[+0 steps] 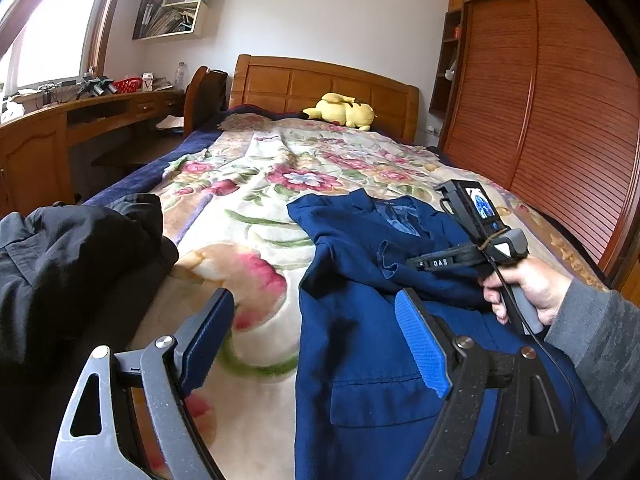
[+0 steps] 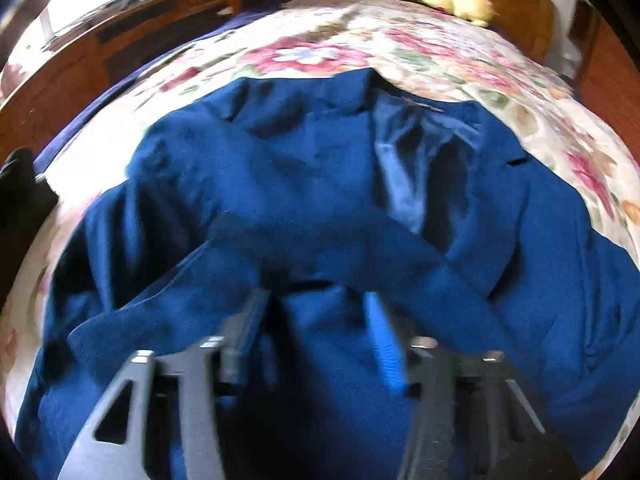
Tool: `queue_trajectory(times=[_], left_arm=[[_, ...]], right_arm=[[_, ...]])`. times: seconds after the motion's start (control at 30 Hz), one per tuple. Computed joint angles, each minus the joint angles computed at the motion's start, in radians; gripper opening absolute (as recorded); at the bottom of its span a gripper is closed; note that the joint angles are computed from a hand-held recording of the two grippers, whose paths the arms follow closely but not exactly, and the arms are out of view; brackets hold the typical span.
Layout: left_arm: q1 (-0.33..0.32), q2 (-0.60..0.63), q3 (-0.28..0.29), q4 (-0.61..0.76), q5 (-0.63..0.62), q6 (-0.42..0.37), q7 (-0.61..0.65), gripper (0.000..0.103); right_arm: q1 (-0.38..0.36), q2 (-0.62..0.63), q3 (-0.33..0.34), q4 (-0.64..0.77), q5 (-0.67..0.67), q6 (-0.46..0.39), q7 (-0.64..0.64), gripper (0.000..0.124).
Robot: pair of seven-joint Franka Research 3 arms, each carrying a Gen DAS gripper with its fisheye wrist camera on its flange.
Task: Fold large clothes
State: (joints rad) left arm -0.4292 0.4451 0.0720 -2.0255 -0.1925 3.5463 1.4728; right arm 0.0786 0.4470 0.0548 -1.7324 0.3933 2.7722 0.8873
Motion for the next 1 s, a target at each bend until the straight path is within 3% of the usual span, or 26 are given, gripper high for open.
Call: queue_trajectory(times=[0.03,0.07,0.13,0.2,0.23,0.3,0.37,0.47,0.63,0.73,0.8,0.9,1.0], left_arm=[[-0.003,0.001,0.002,0.001,-0.004,0.000,0.001,0.084],[-0.005,-0.001,0.003,0.000,-0.005,0.000,0.003,0.084],[-0.013,-0.002,0.010,-0.001,-0.013,-0.002,0.010,0.084],[-0.031,-0.003,0.026,-0.005,-0.031,0.002,0.026,0.084],[-0.043,-0.004,0.037,-0.007,-0.045,0.004,0.038,0.084],[-0.044,-0.005,0.037,-0.011,-0.058,0.008,0.048,0.084],[-0.022,-0.008,0.019,-0.016,-0.051,0.010,0.041,0.084],[0.005,-0.011,-0.001,-0.022,-0.037,0.017,0.026,0.084],[-0.001,-0.016,-0.001,-0.031,-0.055,0.035,0.038,0.084],[-0.029,-0.014,0.011,-0.029,-0.085,0.038,0.071,0.084],[-0.020,-0.016,-0.006,-0.033,-0.080,0.039,0.072,0.084],[0.001,-0.022,-0.037,-0.042,-0.043,0.041,0.059,0.084],[-0.037,-0.023,-0.020,-0.044,-0.063,0.041,0.094,0.084]], right_arm=[[0.009,-0.012,-0.004,-0.022,-0.015,0.017,-0.010,0.013],[0.013,-0.025,-0.005,-0.044,-0.026,0.033,-0.024,0.007],[0.017,-0.063,0.000,-0.112,-0.034,0.109,-0.064,0.002],[-0.054,-0.110,0.083,-0.177,0.068,0.171,-0.177,0.002],[-0.095,-0.141,0.132,-0.212,0.147,0.203,-0.248,0.002],[-0.231,-0.221,0.282,-0.277,0.428,0.224,-0.510,0.002],[-0.330,-0.320,0.367,-0.335,0.753,0.169,-0.797,0.002],[-0.346,-0.459,0.331,-0.448,0.979,0.064,-0.993,0.002],[-0.329,-0.622,0.207,-0.646,1.059,-0.107,-1.087,0.002],[-0.298,-0.664,0.165,-0.741,1.086,-0.078,-1.123,0.002],[-0.284,-0.691,0.126,-0.791,1.086,-0.095,-1.115,0.002],[-0.256,-0.719,0.086,-0.849,1.108,-0.055,-1.136,0.002],[-0.222,-0.747,0.060,-0.888,1.099,-0.013,-1.127,0.002]])
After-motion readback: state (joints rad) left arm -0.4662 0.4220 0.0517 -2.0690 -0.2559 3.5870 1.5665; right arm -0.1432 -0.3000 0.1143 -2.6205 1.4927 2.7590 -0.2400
